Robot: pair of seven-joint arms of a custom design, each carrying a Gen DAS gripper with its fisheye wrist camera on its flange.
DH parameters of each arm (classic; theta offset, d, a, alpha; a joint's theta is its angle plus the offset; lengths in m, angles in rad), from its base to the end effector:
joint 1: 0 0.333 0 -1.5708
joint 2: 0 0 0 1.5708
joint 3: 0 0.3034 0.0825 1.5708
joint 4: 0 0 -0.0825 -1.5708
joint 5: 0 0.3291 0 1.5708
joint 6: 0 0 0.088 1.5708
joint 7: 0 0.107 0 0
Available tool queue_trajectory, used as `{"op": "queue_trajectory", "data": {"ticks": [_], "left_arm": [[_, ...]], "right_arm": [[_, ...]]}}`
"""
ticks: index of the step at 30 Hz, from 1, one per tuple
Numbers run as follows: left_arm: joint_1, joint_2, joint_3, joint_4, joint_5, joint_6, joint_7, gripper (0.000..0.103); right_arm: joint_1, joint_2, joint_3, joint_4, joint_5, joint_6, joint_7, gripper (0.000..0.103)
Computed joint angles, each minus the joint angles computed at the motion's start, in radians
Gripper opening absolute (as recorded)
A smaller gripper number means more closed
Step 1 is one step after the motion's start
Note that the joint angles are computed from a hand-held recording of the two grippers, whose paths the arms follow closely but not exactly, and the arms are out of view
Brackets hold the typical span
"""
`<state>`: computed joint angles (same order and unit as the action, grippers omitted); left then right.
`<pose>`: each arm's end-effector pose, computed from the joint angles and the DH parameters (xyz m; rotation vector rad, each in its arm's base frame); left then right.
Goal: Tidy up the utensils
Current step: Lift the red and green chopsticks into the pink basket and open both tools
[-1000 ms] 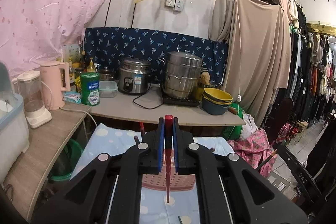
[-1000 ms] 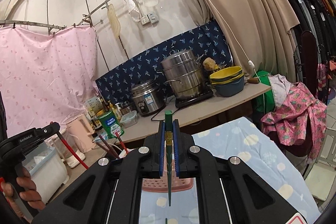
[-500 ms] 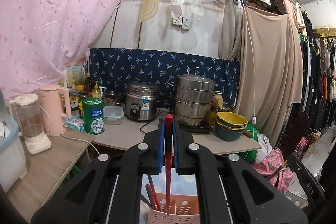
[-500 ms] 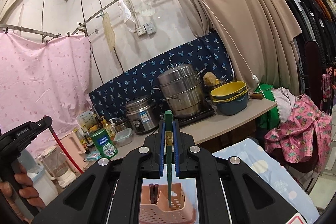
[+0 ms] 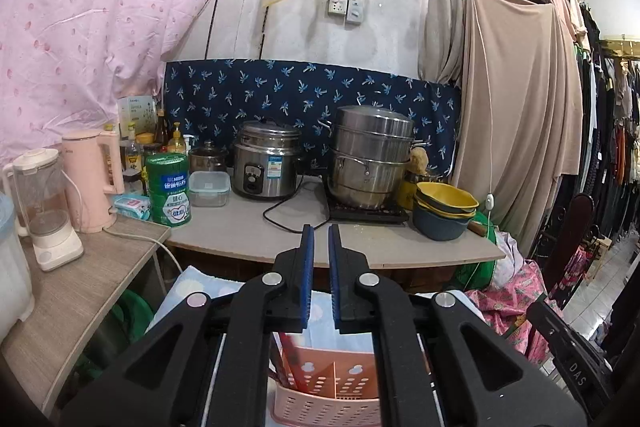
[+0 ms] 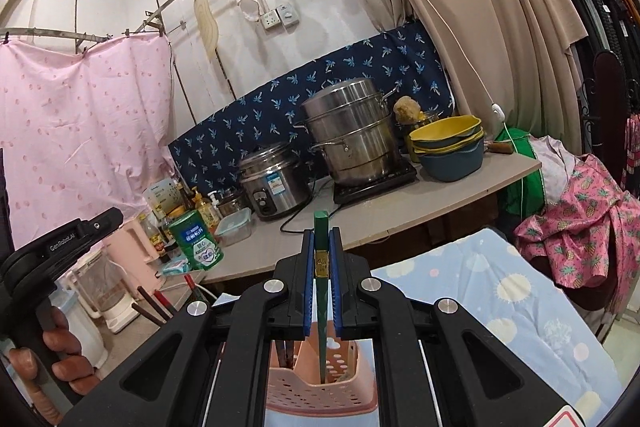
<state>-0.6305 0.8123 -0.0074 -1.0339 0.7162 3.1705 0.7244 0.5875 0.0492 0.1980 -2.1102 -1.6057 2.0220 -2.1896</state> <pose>0.5568 -0.4838 0.5097 -1.0948 1.8791 -1.5589 0.4113 0.3277 0.4496 -0.7388 1.7929 -1.0806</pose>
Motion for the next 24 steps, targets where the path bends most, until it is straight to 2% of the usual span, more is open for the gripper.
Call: {"op": "queue_trajectory", "data": {"ticks": [4, 8, 10, 15, 20, 22, 24], "left_arm": [[0.004, -0.014, 0.001, -0.033, 0.004, 0.012, -0.006, 0.007], [-0.011, -0.044, 0.038, -0.087, 0.027, 0.035, -0.041, 0.008], [-0.023, -0.059, 0.064, -0.114, 0.043, 0.046, -0.067, 0.012], [-0.105, -0.100, 0.216, -0.192, 0.096, 0.109, -0.202, 0.035], [-0.188, -0.132, 0.356, -0.257, 0.133, 0.162, -0.302, 0.048], [-0.239, -0.144, 0.432, -0.293, 0.129, 0.191, -0.335, 0.056], [-0.276, -0.163, 0.479, -0.343, 0.113, 0.222, -0.334, 0.057]], "right_arm": [[0.000, 0.019, -0.003, 0.007, 0.011, 0.019, 0.003, 0.008], [0.005, 0.032, -0.007, 0.015, 0.024, 0.033, -0.007, 0.008], [0.005, 0.036, -0.010, 0.016, 0.031, 0.048, -0.011, 0.008], [0.018, 0.045, -0.009, 0.012, 0.041, 0.032, 0.002, 0.016], [0.027, 0.036, -0.006, 0.004, 0.057, 0.017, 0.004, 0.021], [0.034, 0.027, -0.001, -0.005, 0.058, 0.001, 0.013, 0.025], [0.040, 0.019, 0.006, -0.013, 0.062, -0.014, 0.016, 0.027]]}}
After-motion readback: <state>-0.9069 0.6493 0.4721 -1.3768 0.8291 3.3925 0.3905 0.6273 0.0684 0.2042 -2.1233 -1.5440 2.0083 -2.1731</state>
